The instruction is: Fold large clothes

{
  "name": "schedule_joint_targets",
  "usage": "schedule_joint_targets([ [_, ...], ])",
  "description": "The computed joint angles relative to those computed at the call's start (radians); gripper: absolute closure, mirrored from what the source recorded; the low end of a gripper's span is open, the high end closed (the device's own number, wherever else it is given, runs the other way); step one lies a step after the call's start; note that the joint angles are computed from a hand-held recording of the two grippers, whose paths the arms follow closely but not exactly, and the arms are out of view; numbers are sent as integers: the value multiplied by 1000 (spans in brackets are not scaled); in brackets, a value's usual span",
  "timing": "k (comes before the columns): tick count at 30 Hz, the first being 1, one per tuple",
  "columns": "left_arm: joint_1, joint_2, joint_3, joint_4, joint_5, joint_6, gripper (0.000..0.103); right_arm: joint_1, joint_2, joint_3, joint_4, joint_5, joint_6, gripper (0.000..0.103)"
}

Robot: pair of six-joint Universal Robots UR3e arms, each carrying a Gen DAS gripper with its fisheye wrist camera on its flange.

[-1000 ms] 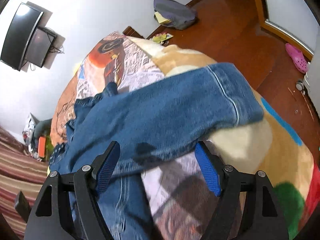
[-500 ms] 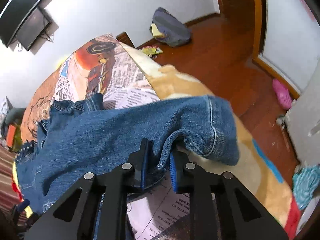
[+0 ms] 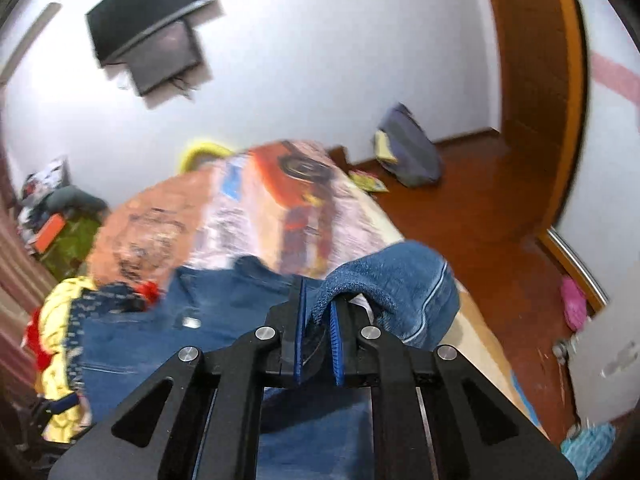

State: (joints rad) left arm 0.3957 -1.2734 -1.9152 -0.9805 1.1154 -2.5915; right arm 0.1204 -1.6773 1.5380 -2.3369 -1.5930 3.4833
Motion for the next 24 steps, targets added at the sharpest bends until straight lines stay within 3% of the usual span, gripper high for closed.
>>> schedule_joint_targets([
  [7,242,121,17,-181,-134,146,23,196,261,-344,41,-2,8,94],
  [12,422,174,29,-328,-203,276,23,327,532,-690,155,28,-1,94],
  [16,513,169,37,-401,-219,346,22,414,760,-986,283,59,-11,94],
  [24,608,148,7,-460,-200,413,22,499,1037,-1307,505,167,-61,94],
])
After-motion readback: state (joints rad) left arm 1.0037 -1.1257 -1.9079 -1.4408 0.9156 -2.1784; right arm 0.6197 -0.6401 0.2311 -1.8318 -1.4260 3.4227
